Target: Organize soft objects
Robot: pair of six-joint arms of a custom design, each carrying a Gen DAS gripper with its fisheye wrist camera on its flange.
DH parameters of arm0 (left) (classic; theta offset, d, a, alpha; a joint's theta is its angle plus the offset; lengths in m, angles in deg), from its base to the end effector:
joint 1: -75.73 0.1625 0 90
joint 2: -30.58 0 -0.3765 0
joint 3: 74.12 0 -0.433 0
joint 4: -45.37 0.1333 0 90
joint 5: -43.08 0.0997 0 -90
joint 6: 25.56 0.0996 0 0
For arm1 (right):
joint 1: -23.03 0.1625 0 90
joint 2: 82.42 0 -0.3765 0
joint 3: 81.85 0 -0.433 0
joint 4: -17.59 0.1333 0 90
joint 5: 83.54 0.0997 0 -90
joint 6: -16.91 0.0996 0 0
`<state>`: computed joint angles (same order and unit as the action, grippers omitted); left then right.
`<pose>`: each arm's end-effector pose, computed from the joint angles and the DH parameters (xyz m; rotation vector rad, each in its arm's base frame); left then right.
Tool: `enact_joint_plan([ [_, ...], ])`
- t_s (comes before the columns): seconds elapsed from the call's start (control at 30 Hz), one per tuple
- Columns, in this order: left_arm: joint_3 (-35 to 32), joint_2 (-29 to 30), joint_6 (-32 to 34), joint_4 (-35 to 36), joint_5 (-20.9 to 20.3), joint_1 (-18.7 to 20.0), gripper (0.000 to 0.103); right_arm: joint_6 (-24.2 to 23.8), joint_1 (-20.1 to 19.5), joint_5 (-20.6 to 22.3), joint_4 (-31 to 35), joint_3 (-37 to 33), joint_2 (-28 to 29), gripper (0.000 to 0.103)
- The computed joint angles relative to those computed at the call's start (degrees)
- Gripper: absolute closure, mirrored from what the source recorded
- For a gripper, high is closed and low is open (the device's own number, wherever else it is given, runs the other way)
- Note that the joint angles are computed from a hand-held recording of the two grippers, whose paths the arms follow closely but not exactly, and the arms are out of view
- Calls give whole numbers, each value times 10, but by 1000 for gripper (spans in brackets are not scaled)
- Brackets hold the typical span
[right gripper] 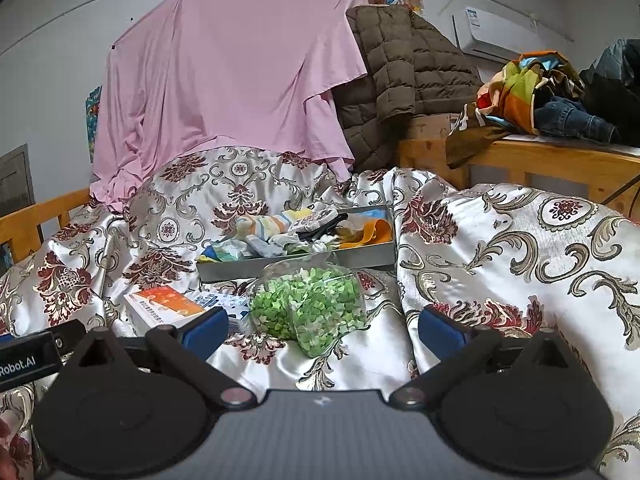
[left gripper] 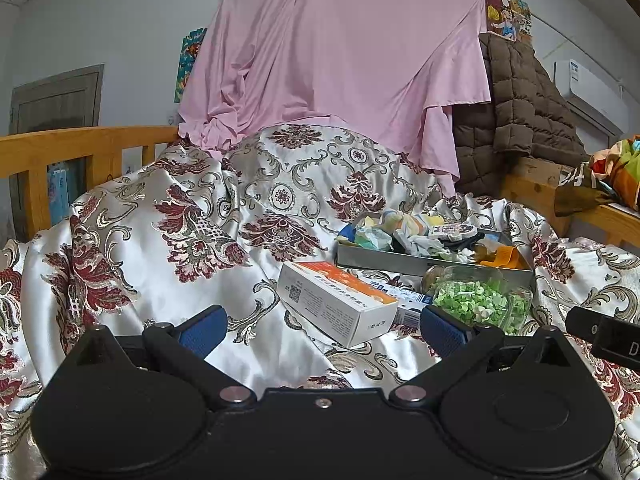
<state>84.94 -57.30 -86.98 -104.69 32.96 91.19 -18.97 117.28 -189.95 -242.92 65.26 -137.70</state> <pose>-0.1774 -0.2891 0.0925 0.3938 1.9852 -1.4922 0.1281 -0.3052 0.1182 0.4770 -2.0140 1.5402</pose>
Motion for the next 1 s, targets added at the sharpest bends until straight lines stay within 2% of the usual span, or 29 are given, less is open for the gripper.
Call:
enact_joint_plan([
  [1.0, 1, -5, -7, 9, -1, -1, 1, 0, 2, -3, 0, -1, 1, 0],
])
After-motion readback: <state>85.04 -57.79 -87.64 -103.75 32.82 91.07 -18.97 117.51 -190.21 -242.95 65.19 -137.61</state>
